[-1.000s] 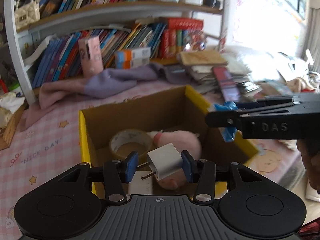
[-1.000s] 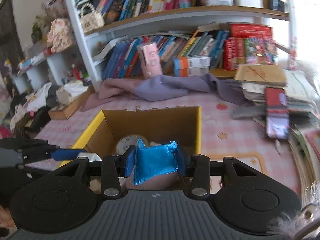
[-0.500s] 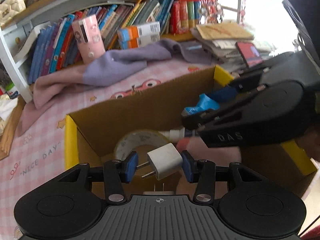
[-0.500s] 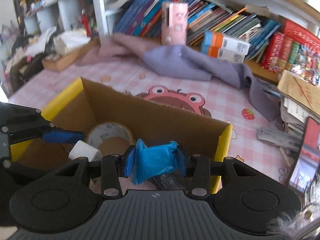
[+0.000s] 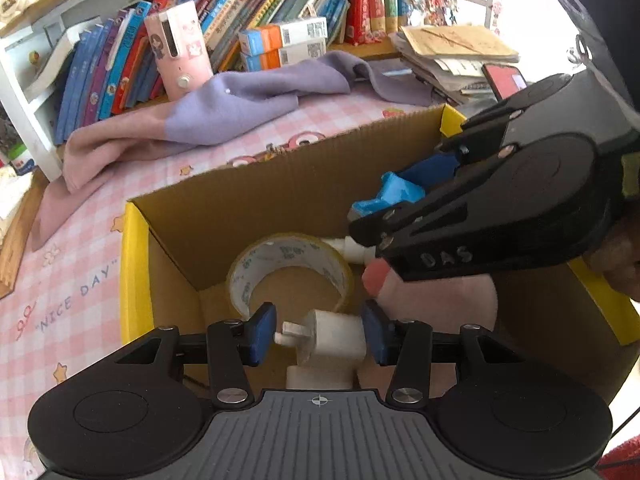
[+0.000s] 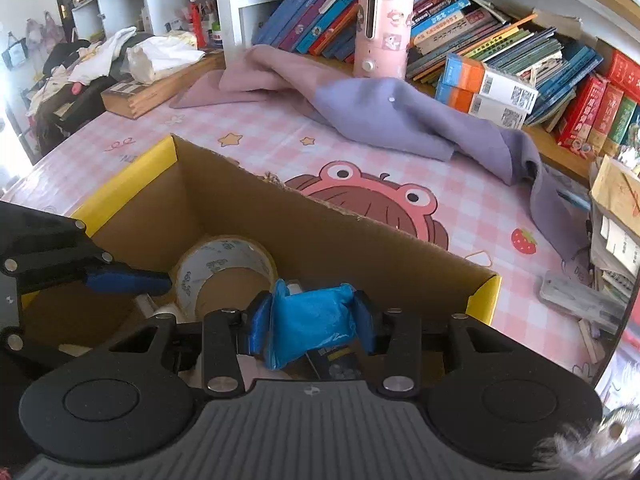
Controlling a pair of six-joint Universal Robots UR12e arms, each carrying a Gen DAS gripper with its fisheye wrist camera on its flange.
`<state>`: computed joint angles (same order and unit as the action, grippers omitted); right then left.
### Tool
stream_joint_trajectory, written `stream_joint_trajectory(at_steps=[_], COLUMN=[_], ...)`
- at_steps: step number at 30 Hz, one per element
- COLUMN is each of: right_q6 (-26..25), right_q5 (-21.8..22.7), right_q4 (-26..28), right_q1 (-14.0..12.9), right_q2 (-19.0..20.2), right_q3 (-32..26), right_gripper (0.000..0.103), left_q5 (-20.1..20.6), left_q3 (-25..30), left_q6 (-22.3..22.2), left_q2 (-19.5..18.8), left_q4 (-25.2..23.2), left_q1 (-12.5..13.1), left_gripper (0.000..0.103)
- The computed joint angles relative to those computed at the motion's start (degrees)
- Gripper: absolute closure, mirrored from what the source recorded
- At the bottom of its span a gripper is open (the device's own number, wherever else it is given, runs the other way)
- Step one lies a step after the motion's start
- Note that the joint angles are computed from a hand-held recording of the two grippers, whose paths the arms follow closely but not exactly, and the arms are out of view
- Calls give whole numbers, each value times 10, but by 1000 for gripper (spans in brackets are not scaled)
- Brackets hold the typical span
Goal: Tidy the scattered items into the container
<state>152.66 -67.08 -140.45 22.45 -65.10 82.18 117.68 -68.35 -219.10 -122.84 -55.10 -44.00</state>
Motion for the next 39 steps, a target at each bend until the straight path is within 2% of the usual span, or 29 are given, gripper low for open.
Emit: stream_joint_trajectory(at_steps=[2, 4, 7, 16, 22, 25, 30, 35, 39], right_q6=[6, 17, 28, 100, 163, 190, 222, 242, 255], right_q5=[13, 20, 28, 31, -8, -32, -63, -86, -114], right_q4=[-6, -17, -31, -95, -166, -194, -240, -249, -262], right_q1=[-3, -5, -7, -14, -11, -9, -1, 19, 43], right_q2=[-2, -6, -13, -52, -87, -106, -140, -172, -196], right_q3=[4, 10, 20, 70, 116, 141, 186, 225, 257], right_gripper=[55, 49, 43, 40, 39, 39, 39, 33, 29], left_q5=[7, 19, 42, 110, 153, 174, 210, 248, 260], left_q3=[-5, -16, -27, -51, -77, -89, -112, -136, -151], left_q6=[0, 1, -1, -3, -25, -39, -81, -168, -229], left_q2=[3, 9, 16, 39, 59, 68, 85, 106, 120], left_q4=[8, 35, 61, 92, 117, 118, 103, 42, -7], left_q1=[-1, -4, -13, -44, -62, -72, -90, -109, -123], left_gripper=[33, 27, 24, 17, 16, 12, 9, 5, 5])
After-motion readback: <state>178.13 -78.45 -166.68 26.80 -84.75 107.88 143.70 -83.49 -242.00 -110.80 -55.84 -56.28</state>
